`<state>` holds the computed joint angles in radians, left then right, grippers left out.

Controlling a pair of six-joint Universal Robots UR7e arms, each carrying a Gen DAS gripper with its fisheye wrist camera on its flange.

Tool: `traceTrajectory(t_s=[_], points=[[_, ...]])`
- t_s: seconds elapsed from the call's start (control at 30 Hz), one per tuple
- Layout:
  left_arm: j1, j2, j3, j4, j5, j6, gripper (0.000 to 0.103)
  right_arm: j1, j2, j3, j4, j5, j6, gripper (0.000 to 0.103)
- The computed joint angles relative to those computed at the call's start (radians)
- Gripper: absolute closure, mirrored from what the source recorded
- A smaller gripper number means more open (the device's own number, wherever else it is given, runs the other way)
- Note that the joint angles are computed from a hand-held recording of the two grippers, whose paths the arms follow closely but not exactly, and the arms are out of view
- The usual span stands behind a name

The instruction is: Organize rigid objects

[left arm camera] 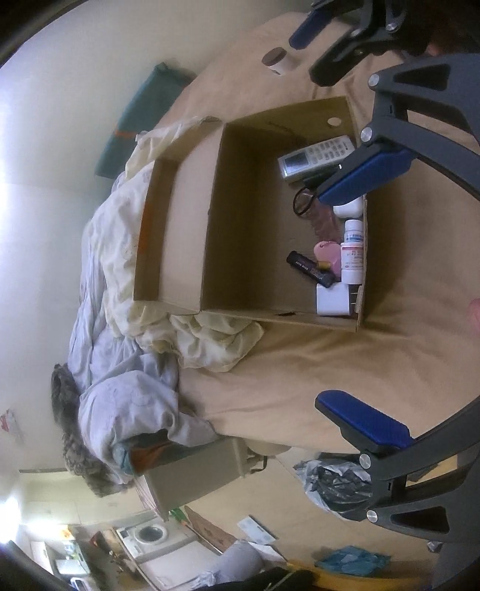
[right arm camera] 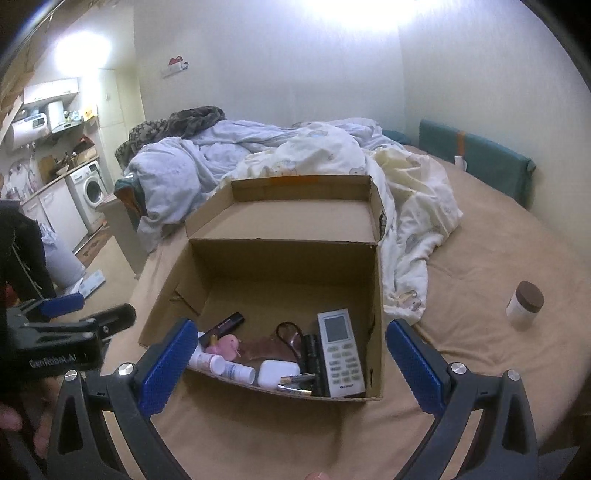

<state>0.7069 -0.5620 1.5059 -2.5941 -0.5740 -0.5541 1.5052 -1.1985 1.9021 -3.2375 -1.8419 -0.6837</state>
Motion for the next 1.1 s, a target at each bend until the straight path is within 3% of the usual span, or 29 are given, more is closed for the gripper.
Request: traceTrajectory(t_s=[0.5, 1.1], points=[[-0.013, 0.007, 0.013, -0.033, 0.022, 0.054, 0.003, -0.007, 0.000, -0.009, 0.009, 0.007, 0.028, 0.000], [-0.009, -0.004, 0.022, -0.018, 0.012, 0.034, 0.003, -0.001, -0.008, 0.011, -0.011, -0.004, 0.020, 0.000]])
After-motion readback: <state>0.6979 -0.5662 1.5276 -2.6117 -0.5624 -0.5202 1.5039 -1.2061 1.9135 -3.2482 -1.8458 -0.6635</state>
